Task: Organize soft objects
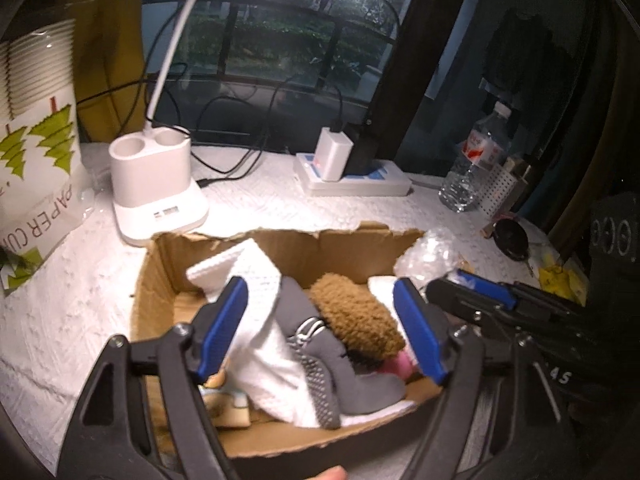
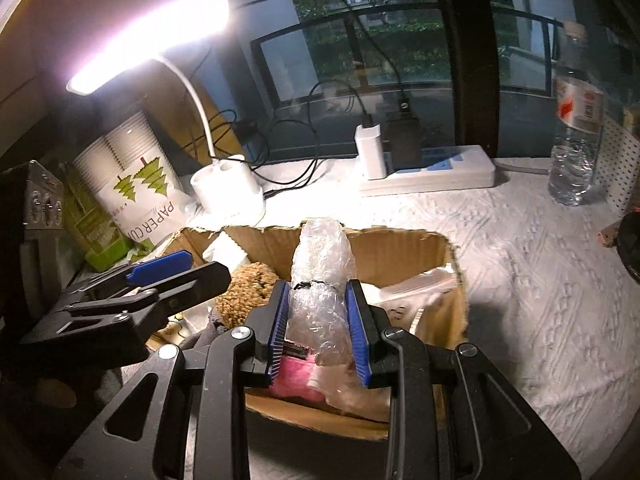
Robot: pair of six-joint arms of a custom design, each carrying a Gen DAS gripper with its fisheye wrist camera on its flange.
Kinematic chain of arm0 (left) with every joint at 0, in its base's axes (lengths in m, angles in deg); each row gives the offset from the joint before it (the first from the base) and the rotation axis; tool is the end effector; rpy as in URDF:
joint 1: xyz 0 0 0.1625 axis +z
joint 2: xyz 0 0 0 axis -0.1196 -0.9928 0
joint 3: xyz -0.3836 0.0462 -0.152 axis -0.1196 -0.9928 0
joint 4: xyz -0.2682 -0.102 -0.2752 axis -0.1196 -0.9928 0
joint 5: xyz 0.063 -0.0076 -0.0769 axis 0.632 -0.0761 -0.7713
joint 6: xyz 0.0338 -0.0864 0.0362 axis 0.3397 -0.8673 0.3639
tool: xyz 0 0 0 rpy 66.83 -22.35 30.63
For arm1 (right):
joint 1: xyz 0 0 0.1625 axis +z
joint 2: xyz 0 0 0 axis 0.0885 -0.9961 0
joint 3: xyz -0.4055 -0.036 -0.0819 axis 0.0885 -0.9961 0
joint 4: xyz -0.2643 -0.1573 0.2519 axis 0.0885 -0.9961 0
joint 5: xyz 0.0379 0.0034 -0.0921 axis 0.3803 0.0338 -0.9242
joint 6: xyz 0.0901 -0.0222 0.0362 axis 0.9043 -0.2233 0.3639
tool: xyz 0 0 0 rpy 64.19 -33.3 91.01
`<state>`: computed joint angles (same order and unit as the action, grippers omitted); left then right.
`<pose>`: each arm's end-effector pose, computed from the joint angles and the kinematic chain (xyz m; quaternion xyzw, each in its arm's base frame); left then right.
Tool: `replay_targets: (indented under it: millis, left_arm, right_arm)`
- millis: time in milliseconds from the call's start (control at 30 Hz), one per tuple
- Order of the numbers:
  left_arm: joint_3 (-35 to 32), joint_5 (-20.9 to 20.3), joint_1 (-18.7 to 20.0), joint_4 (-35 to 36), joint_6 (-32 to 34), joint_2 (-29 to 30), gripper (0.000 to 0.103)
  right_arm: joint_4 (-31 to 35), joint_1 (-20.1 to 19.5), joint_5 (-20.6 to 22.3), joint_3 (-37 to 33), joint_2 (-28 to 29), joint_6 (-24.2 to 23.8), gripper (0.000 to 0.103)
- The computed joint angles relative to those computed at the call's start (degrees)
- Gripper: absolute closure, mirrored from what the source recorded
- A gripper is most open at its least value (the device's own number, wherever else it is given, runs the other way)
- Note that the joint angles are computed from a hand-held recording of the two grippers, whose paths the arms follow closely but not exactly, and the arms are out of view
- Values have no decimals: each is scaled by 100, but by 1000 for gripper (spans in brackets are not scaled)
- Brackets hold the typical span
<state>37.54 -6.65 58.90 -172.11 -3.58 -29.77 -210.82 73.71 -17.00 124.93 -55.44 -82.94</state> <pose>-0.2944 -0.7152 -0.0819 0.0637 0.8764 -0.4160 0.2342 -0.0174 -0.7783 0.2409 0.3540 -0.9013 0.2130 0.1300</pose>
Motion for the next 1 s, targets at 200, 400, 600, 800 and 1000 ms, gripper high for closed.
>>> replay_targets:
  millis: [200, 400, 600, 800, 1000]
  left_arm:
    - [327, 59, -35, -180, -56, -145, 27]
    - [589, 79, -111, -347, -64, -241, 27]
    - [848, 196, -255, -566, -1, -325, 26]
    - [1179, 413, -466, -915, 111, -406, 17]
    - [1508, 713, -709, -1232, 177, -488, 14]
  right_arm:
    - [-160, 62, -104, 74, 30, 24, 58]
    - [-385, 73, -51, 319, -142, 60, 49]
    - [-693, 66, -26, 789, -460, -44, 49]
    - [-1019, 38, 32, 1277, -809, -141, 49]
    - [-1358, -8, 98, 1769, -1170, -222, 49]
